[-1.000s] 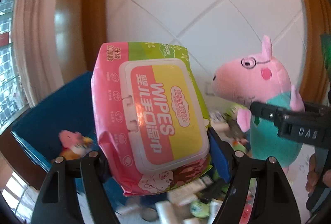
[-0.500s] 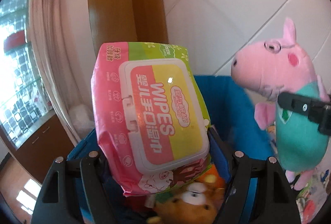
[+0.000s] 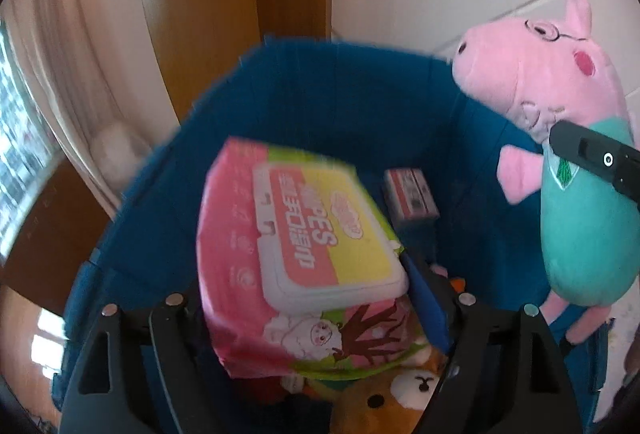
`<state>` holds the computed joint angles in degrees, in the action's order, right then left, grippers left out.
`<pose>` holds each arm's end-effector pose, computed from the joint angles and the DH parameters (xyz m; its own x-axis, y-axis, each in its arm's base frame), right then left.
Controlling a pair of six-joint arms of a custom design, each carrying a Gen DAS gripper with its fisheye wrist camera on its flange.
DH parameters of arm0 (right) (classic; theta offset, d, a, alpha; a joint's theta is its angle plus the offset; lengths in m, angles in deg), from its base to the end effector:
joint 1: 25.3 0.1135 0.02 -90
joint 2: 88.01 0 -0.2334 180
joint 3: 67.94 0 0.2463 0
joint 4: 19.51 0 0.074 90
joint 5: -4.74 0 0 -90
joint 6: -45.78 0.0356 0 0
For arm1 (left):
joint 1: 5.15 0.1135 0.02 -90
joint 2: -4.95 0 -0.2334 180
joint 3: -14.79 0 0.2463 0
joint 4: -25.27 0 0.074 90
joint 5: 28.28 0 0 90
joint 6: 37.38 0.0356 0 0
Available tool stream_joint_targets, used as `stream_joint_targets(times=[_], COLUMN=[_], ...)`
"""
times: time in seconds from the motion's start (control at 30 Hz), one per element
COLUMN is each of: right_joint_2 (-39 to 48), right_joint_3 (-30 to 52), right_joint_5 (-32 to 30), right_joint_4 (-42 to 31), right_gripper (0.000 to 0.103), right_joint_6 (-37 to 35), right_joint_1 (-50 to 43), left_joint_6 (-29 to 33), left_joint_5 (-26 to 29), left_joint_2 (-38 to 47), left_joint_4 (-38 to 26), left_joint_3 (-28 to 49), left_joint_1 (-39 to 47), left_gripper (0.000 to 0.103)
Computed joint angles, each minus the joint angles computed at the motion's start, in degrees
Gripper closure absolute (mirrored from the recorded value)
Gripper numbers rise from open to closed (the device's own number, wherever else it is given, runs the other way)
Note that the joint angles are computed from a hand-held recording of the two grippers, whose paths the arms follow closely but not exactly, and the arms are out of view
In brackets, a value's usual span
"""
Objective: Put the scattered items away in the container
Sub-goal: 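Lift the wipes and pig plush and carry both over the crate, then open the left tool over the crate while the right tool releases the pig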
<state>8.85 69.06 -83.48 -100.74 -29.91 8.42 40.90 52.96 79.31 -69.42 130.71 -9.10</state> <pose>0.2657 0.1760 0.4320 -0.6620 -0.1448 -0.7353 -0.3837 0.9083 0.1665 0.2068 -0.0088 0.4143 -0.7768 -0.1476 -0.6122 -0.1847 0.9828 -0.0026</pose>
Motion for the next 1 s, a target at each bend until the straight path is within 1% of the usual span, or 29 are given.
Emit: stream_joint_targets(times=[0.07,0.1,0.2,0.27,0.3,0.37,0.43,0.57,0.6,0.63,0.67,0.7,0.73,0.77,0.8,0.83,0.87,0.93,1.0], right_joint_2=[1.2,2.7,5.7,6.8,7.3,6.3,4.6,1.4,0.6,0.0,-0.6,-1.5,-2.1,-3.0,-3.3,-3.3,-3.6,-4.5,-4.9], right_joint_3=[0.4,2.3,6.2,8.2,9.2,7.7,5.2,0.2,-0.9,-1.5,-2.0,-3.1,-3.6,-4.7,-5.0,-4.8,-5.2,-6.1,-6.2], right_joint_5=[0.7,1.4,2.5,3.6,4.3,4.4,3.8,2.1,1.8,1.7,1.7,1.6,1.5,1.2,1.3,1.3,1.1,0.8,0.8], right_joint_4=[-0.3,-1.3,-3.1,-3.8,-4.4,-3.7,-3.0,-1.0,-0.7,-0.5,-0.4,-0.1,0.1,0.7,0.8,0.4,0.4,0.6,0.3], right_gripper=[0.030,0.030,0.027,0.018,0.018,0.018,0.017,0.017,0.017,0.017,0.017,0.017,0.017,0.016,0.016,0.015,0.015,0.015,0.015], right_joint_6=[-0.1,-0.1,0.0,-0.1,-0.1,0.0,0.5,0.8,1.1,1.4,1.7,1.8,1.9,1.9,2.1,2.4,2.6,2.3,2.1], right_joint_1=[0.2,0.6,1.0,1.4,1.6,1.7,2.0,1.1,0.9,0.8,0.8,0.4,0.2,-0.2,-0.4,-0.6,-0.8,-0.8,-0.5], left_joint_6=[1.3,1.1,0.8,0.7,0.2,-1.3,-0.1,-0.1,-1.2,-0.9,-1.5,-3.4,-3.4,-3.2,-3.6,-4.2,-4.1,-4.0,-4.5], left_joint_5=[2.9,3.3,2.8,2.7,2.4,1.8,3.2,5.1,4.6,4.1,3.0,2.1,2.6,1.1,-3.4,-7.5,-7.5,-5.0,-5.9], left_joint_2=[2.0,2.4,2.8,3.5,3.4,3.3,3.8,6.4,6.0,5.9,6.2,5.7,3.5,1.1,0.3,1.4,2.1,1.4,1.0], left_joint_4=[-1.2,-2.0,-2.4,-2.6,-3.3,-4.7,-4.2,-6.2,-6.7,-6.2,-7.1,-9.0,-8.2,-6.0,-4.5,-4.9,-5.2,-4.4,-3.8], left_joint_3=[1.5,1.5,0.3,0.1,-0.1,-0.6,-1.7,1.5,1.8,1.6,2.3,3.1,2.1,0.6,0.1,0.8,1.3,0.6,-0.7], left_joint_1=[2.7,2.7,2.3,2.3,1.6,-0.3,0.8,1.2,0.2,0.0,-1.0,-2.8,-3.3,-4.8,-6.9,-8.3,-8.0,-6.8,-7.3], left_gripper=[0.023,0.023,0.023,0.023,0.023,0.023,0.023,0.023,0.022,0.021,0.021,0.021,0.021,0.019,0.009,0.007,0.007,0.007,0.007])
